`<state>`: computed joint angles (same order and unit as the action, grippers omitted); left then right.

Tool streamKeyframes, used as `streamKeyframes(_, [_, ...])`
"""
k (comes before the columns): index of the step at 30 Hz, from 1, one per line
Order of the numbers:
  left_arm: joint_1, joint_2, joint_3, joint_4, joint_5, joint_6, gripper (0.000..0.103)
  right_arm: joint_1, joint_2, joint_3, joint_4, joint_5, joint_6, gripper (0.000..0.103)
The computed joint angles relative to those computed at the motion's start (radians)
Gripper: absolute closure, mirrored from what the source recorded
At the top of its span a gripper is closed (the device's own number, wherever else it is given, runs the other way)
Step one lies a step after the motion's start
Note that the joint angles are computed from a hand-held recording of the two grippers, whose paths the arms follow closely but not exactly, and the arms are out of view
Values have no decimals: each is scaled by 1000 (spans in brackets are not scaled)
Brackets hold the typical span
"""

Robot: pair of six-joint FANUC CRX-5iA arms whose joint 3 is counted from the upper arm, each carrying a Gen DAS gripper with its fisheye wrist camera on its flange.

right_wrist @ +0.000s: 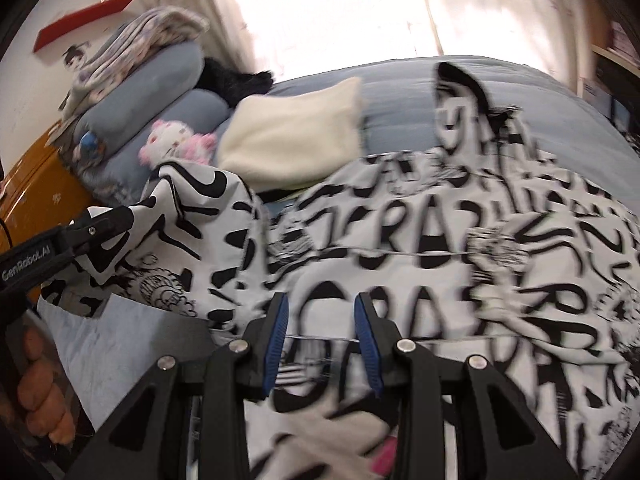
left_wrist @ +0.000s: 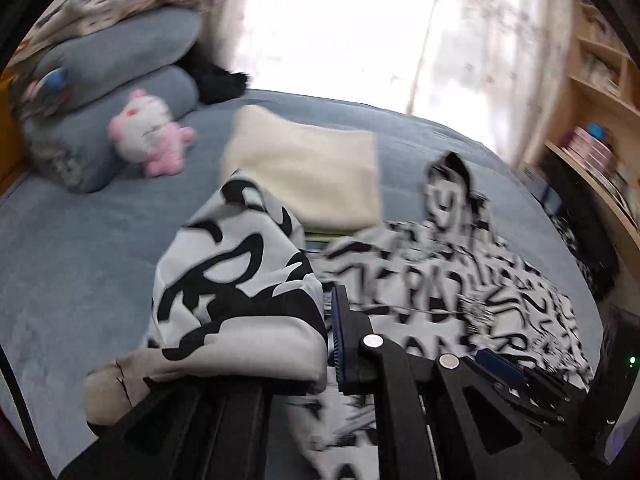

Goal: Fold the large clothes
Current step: 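Fold the held sleeve over the hoodie body with the left gripper and release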

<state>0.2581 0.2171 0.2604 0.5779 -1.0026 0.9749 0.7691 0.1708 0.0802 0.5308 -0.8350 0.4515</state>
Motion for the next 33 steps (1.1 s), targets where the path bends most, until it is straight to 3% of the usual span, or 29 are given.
streamKeyframes(8, [-143, -2, -11, 10, -85, 16, 97, -56, -153, -183, 47, -12, -144, 69])
streamKeyframes(13, [-244, 16, -24, -63, -119, 57, 97, -84, -216, -254, 29, -50, -170, 69])
streamKeyframes(19, [-305, 35, -52, -150, -149, 82, 97, -117, -279, -327, -10, -68, -180, 69])
streamKeyframes(21, [-313, 51, -45, -159, -172, 87, 91, -129, -294, -343, -31, -59, -174, 69])
streamKeyframes(22, [-310, 65, -39, -139, -211, 87, 83, -131, -299, -349, -37, -54, -174, 69])
streamKeyframes(24, [-303, 84, -26, -112, -274, 91, 56, -141, -311, -357, -60, -35, -158, 69])
streamKeyframes(25, [-300, 86, -23, -106, -292, 94, 33, -143, -315, -358, -68, -29, -150, 69])
streamKeyframes(26, [-299, 79, -31, -103, -288, 97, 27, -146, -319, -357, -81, -19, -134, 69])
streamKeyframes(32, [-250, 19, -61, -66, -298, 52, 27, -142, -313, -324, -111, 11, -40, 67])
streamKeyframes(33, [-230, 9, -66, -50, -311, 36, 27, -138, -309, -313, -114, 17, -9, 63])
